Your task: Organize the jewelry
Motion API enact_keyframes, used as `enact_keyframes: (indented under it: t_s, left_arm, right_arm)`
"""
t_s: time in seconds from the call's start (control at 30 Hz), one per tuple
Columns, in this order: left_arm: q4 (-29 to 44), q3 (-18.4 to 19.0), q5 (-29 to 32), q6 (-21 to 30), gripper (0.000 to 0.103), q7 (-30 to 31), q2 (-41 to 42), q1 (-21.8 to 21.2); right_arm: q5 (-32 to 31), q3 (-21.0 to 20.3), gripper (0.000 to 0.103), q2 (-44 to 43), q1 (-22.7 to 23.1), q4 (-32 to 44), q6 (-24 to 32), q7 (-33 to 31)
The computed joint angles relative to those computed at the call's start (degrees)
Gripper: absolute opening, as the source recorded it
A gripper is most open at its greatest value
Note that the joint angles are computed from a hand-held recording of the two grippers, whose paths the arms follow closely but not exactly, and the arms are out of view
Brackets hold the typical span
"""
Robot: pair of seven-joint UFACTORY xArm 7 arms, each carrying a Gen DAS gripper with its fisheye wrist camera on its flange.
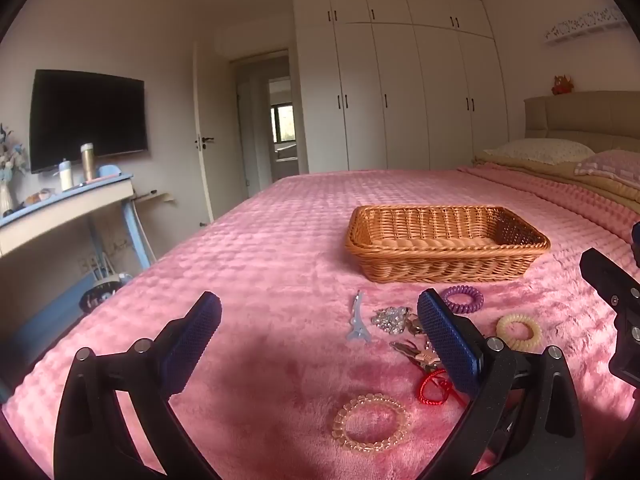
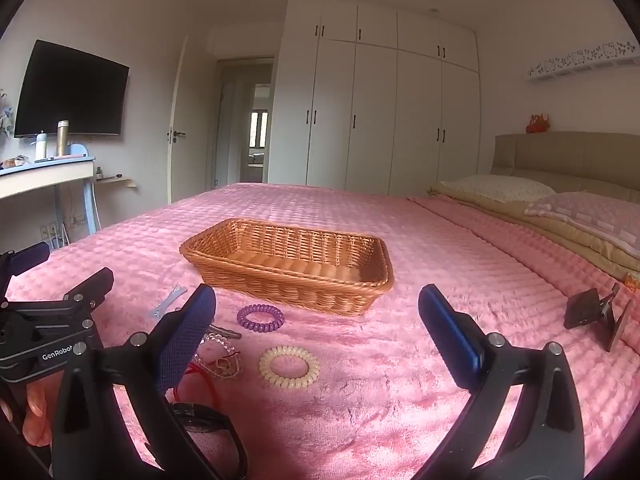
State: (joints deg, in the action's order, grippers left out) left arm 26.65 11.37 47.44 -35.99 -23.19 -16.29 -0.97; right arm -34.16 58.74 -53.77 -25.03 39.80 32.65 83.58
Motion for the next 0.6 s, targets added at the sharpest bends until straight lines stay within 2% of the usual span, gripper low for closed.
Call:
enact_keyframes:
  t_s: [0.47, 0.5, 0.6]
  left_arm:
    - [-0.05, 0.01, 0.24, -0.04, 0.095, -0.07, 0.0, 0.15]
    - [-0.05, -0.03, 0.19, -0.04, 0.095, -0.04, 0.01, 0.16]
    - [0.04, -0.03, 0.19, -0.06, 0.095, -0.06, 0.13, 0.18]
  right_arm:
    - [-0.08, -0.81, 0.097, 0.3, 1.67, 0.4, 1.66, -0.61]
    - [-0.64, 0.18, 0.097, 0.86, 0.0, 0.68, 0.64, 0.16]
    - [-0.65, 0.25, 0.097, 0.95, 0.04, 1.02, 1.0, -0.04]
